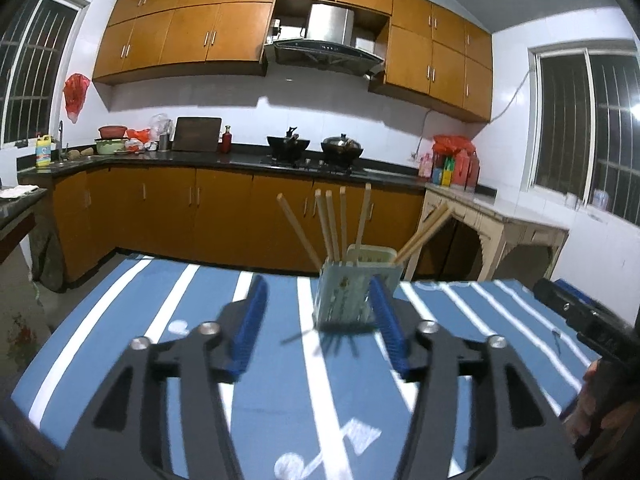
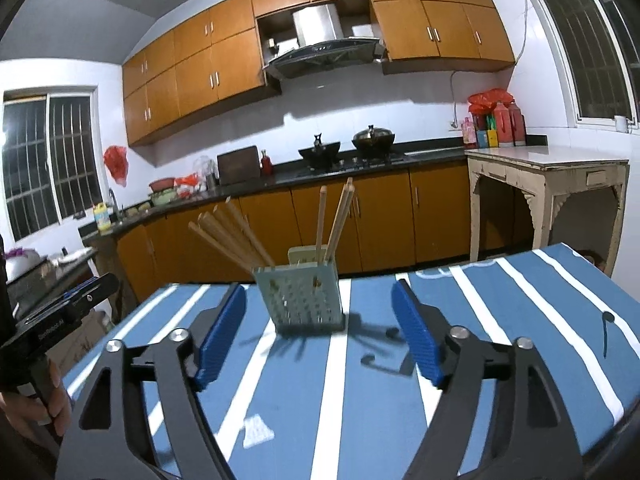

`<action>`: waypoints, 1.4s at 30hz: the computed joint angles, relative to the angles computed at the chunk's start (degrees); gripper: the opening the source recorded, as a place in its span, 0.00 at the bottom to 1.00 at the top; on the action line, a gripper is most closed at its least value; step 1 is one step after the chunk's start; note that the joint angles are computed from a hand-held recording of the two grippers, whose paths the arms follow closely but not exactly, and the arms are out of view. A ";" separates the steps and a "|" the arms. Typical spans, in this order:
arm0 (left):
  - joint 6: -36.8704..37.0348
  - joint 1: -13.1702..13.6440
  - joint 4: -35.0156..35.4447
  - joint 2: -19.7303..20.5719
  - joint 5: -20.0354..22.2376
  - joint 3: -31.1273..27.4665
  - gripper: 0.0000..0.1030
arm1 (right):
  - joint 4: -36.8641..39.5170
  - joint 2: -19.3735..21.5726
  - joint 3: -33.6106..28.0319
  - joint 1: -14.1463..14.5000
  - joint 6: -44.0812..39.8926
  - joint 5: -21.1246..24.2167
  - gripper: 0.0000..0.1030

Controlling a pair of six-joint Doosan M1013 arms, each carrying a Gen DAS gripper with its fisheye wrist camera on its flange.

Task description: Organize utensils

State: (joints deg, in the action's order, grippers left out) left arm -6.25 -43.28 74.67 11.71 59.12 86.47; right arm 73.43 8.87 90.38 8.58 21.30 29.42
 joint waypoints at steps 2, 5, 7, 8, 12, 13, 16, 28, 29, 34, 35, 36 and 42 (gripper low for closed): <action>-0.52 -0.89 0.31 -0.08 1.12 0.98 0.72 | 0.33 -0.55 1.04 -0.08 -0.56 -0.10 0.85; -1.19 -1.93 0.70 -0.08 2.59 1.90 0.88 | 2.56 -1.46 3.02 -0.12 -3.33 -0.62 0.95; -1.42 -2.61 1.04 0.06 3.79 2.30 0.94 | 4.11 -2.04 4.28 0.11 -5.96 -1.80 0.98; -1.40 -3.03 1.24 0.18 4.67 2.48 0.96 | 5.06 -2.35 4.98 0.23 -7.43 -2.41 0.98; -0.80 -4.35 1.59 0.97 7.80 2.43 0.96 | 7.02 -3.03 7.01 0.49 -10.75 -4.01 0.98; -0.73 -4.55 1.70 1.14 8.33 2.45 0.96 | 7.69 -3.22 7.55 0.62 -11.82 -4.72 0.98; -0.30 -5.38 2.11 1.77 10.48 2.76 0.96 | 11.31 -3.89 9.51 1.29 -17.35 -7.71 0.98; -3.32 -7.07 2.20 2.68 13.79 5.35 0.96 | 26.65 -5.47 14.67 2.35 -35.22 -11.82 0.98; -3.36 -7.17 2.16 2.73 14.03 5.47 0.96 | 26.97 -5.54 14.85 2.42 -35.38 -12.06 0.98; -4.09 -7.40 1.70 2.86 14.81 5.90 0.96 | 29.35 -5.69 15.44 2.64 -37.22 -12.51 0.98; -4.31 -7.42 1.57 2.82 14.83 6.03 0.96 | 29.12 -5.67 15.45 2.58 -36.74 -12.38 0.98; -4.45 -7.43 1.45 2.77 14.81 6.14 0.96 | 28.60 -5.62 15.42 2.53 -36.06 -12.30 0.98; -5.83 -7.52 1.38 2.53 14.33 6.81 0.96 | 26.81 -5.52 15.51 2.53 -33.60 -12.43 0.98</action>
State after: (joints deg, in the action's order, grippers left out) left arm -12.08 -50.80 76.05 14.24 73.46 93.29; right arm 100.24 3.35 105.89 11.11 -12.30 16.99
